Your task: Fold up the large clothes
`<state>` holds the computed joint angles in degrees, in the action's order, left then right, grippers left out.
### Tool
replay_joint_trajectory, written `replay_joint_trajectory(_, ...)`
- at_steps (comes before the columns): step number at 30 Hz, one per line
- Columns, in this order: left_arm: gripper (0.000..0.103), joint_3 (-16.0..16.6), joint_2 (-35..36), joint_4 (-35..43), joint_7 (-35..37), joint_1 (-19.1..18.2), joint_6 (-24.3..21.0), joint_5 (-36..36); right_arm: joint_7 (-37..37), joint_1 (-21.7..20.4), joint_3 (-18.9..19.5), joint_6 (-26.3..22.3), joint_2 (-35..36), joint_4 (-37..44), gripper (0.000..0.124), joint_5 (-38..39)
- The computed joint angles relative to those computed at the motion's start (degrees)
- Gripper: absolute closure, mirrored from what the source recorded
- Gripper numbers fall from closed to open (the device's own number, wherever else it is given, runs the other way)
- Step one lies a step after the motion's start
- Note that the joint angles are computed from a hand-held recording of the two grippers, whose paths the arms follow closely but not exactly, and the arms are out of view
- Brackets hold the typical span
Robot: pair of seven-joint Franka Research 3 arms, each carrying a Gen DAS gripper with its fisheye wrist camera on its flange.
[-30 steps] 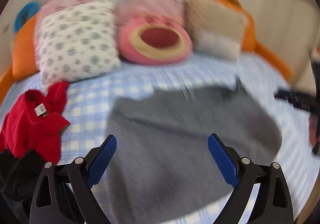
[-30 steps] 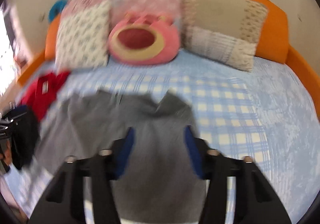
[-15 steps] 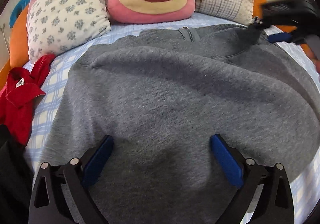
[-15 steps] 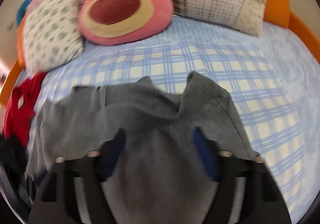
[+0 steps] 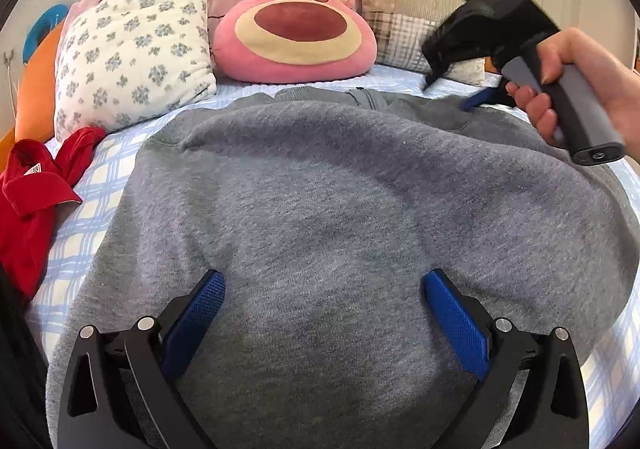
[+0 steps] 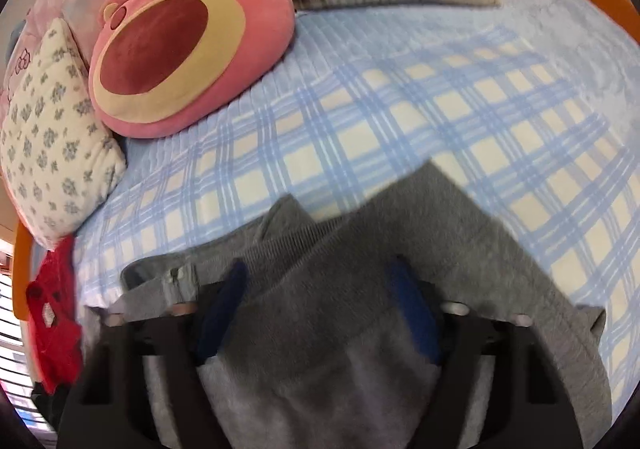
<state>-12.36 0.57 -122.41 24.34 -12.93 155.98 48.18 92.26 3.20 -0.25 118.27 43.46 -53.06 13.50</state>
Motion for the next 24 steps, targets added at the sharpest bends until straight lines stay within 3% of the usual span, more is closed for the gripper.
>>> replay_joint_trajectory(1,0.002,0.1,0.0,-0.1,-0.5,0.0,0.3,0.6,0.6,0.1,0.1,-1.8,1.2,1.8,0.108,0.0)
replay_joint_trajectory(3,0.002,0.1,-0.1,-0.3,-1.4,0.1,0.9,1.3,-0.4,0.6,-0.3,-3.5,1.9,2.2,0.108,-1.4)
replay_joint_trajectory(6,0.002,0.2,-0.1,-0.5,-2.4,0.2,1.1,2.4,-4.7,2.6,-1.4,4.3,-2.8,-7.5,0.112,-4.7)
replay_joint_trajectory(7,0.002,0.2,-0.1,-0.5,-2.6,0.2,1.3,2.6,-5.7,3.0,-1.6,5.9,-3.6,-9.1,0.121,-5.5)
replay_joint_trajectory(12,0.002,0.1,-0.2,-0.7,-4.1,0.2,1.2,4.2,-5.4,2.3,-1.8,9.9,-4.8,-9.5,0.122,-4.6)
replay_joint_trajectory(15,0.002,0.0,-0.2,-0.6,-5.4,0.1,0.9,5.4,-7.3,1.0,-0.7,9.8,-4.6,-7.1,0.122,-3.0)
replay_joint_trajectory(19,0.002,0.1,-0.1,-0.6,-5.8,0.1,0.9,5.8,-10.2,2.6,-2.4,17.4,-8.6,-12.7,0.122,-6.0)
replay_joint_trajectory(24,0.002,0.1,-0.1,-0.7,-6.0,0.2,0.9,6.2,-8.3,0.0,-1.5,10.7,-2.6,-2.7,0.122,-3.1)
